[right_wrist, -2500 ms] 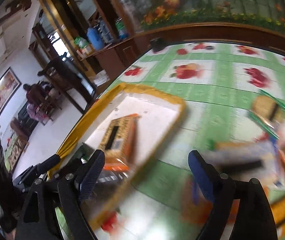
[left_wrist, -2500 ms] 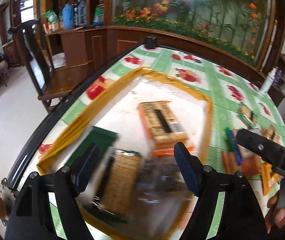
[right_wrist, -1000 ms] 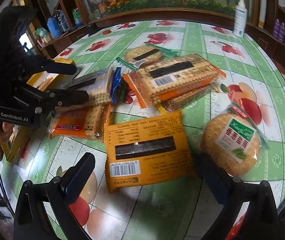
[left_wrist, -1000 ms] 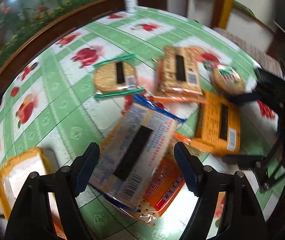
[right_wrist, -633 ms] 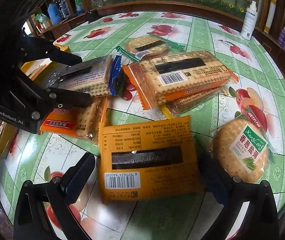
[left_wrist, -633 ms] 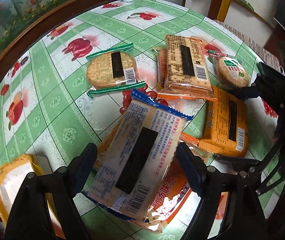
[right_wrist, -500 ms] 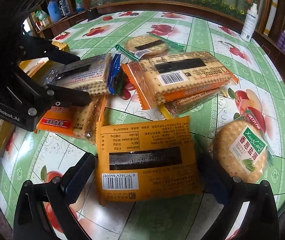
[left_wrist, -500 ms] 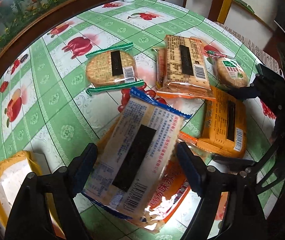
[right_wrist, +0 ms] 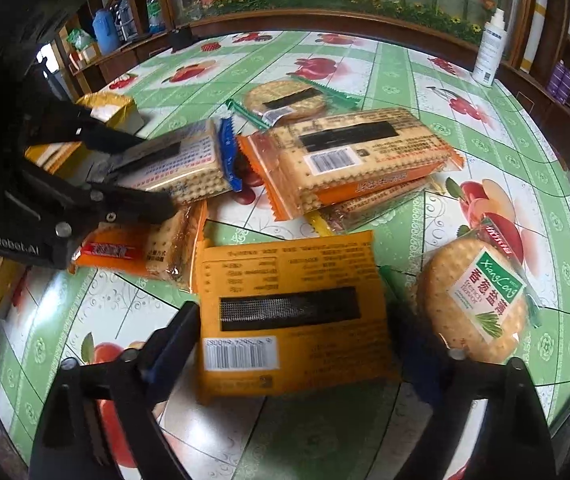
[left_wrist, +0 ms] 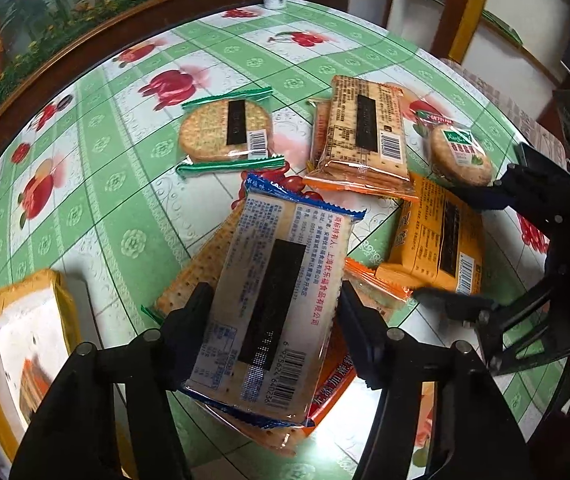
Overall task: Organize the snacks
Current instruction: 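Grasp the white-and-blue cracker pack with the left tool while the right tool grasps the orange pack, then carry the white-and-blue pack and orange pack over the white tray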
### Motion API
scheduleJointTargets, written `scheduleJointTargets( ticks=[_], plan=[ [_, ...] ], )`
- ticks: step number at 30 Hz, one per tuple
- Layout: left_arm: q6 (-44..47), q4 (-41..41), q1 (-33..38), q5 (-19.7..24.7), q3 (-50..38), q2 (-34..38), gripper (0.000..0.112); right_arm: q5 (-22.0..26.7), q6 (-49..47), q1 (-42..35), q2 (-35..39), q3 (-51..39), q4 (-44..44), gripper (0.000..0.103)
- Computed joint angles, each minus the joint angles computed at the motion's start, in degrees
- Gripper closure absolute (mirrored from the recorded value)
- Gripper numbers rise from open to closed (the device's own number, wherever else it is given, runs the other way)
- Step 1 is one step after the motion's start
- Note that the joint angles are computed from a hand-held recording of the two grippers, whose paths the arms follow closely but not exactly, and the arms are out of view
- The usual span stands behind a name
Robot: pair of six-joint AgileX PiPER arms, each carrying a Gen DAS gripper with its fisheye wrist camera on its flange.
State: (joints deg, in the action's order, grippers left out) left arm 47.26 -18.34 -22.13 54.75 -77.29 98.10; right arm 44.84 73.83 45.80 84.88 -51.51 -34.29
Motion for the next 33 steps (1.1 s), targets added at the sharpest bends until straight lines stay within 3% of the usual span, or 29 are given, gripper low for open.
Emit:
scheduleJointTargets(
  ticks=[6,12,23,33],
  plan=[
    [0.04,-2.89,1.17,-2.22,4.44,-3.21,0.054,-1.12,3.01,0.51,-2.45,1.97,-0.89,0.025],
    [0.58,-6.96,3.26,-2.27,6.59,-6.22,0.054,-1.97,7.02,1.95,-4.8,3.41,-3.25,0.026],
    [-1.8,-13.18,10.92,-4.59,11.57,-13.13,0.053,2.9,10.96,6.28,-6.94,0.97,-7.04,0.026],
    [-4.68,-13.93,19.67,-8.71,17.64,-21.38,0.053,7.29,12.15,11.49,-5.04,-5.11,-9.78,0.026]
  ],
)
